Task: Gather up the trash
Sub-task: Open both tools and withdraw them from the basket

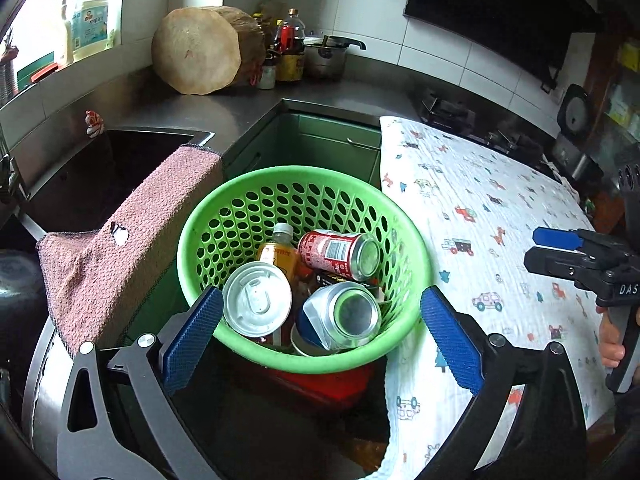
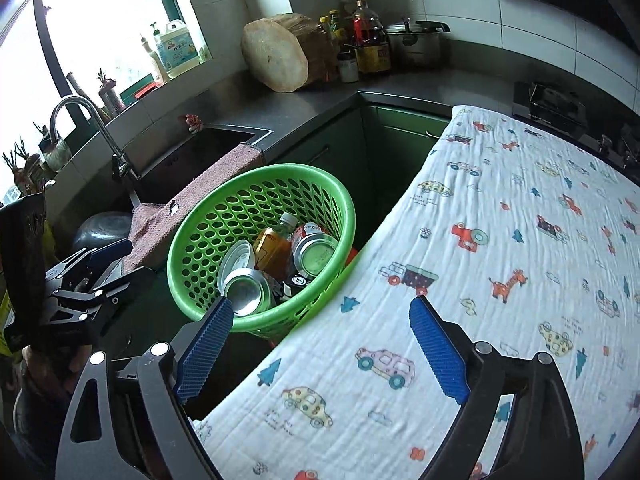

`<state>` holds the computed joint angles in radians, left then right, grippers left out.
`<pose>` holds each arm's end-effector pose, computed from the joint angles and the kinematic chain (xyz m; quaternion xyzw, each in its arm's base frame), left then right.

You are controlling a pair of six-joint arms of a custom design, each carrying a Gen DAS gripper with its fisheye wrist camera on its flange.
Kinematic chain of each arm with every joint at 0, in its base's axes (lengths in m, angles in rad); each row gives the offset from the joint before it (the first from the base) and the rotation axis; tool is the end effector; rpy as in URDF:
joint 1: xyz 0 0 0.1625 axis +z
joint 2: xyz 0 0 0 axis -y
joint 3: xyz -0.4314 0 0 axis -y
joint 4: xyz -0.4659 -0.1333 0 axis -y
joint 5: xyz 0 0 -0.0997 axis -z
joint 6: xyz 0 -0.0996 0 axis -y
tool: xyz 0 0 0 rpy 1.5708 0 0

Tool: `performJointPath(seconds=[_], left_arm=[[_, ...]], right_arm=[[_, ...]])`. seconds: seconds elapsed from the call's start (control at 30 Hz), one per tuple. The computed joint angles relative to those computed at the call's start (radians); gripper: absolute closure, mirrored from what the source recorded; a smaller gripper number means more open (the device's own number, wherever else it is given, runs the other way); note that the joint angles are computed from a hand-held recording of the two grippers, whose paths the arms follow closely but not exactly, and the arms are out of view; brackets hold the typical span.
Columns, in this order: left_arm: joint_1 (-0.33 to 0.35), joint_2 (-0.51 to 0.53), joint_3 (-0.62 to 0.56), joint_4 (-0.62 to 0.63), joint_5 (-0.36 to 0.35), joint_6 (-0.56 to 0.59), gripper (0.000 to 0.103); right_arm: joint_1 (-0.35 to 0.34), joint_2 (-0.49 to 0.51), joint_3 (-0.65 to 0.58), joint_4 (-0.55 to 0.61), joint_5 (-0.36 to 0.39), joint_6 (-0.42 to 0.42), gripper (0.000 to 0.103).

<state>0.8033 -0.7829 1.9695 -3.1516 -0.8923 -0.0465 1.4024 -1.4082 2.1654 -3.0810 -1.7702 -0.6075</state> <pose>-0.2773 -0.5694 0.0015 0.2652 0.8883 -0.2988 0.2266 0.0201 -0.5592 0.2651 0.1658 -0.9111 0.3036 0.2241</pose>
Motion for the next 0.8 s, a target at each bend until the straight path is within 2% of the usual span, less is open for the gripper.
performJointPath(seconds=[0.27, 0.63, 0.8], left_arm=[[-0.079, 0.018, 0.057, -0.045, 0.119, -0.047, 0.005], [-0.15, 0.025, 0.122, -0.065, 0.117, -0.138, 0.005], [-0.192, 0.029, 0.148, -0.057, 0.139, -0.163, 0.005]], right_arm=[[-0.026, -0.079, 0.129, -0.153, -0.028, -0.049, 0.012], [-0.087, -0.191, 0.3, -0.332, -0.025, -0.104, 0.01], [-0.119, -0.252, 0.365, -0.378, -0.003, -0.106, 0.009]])
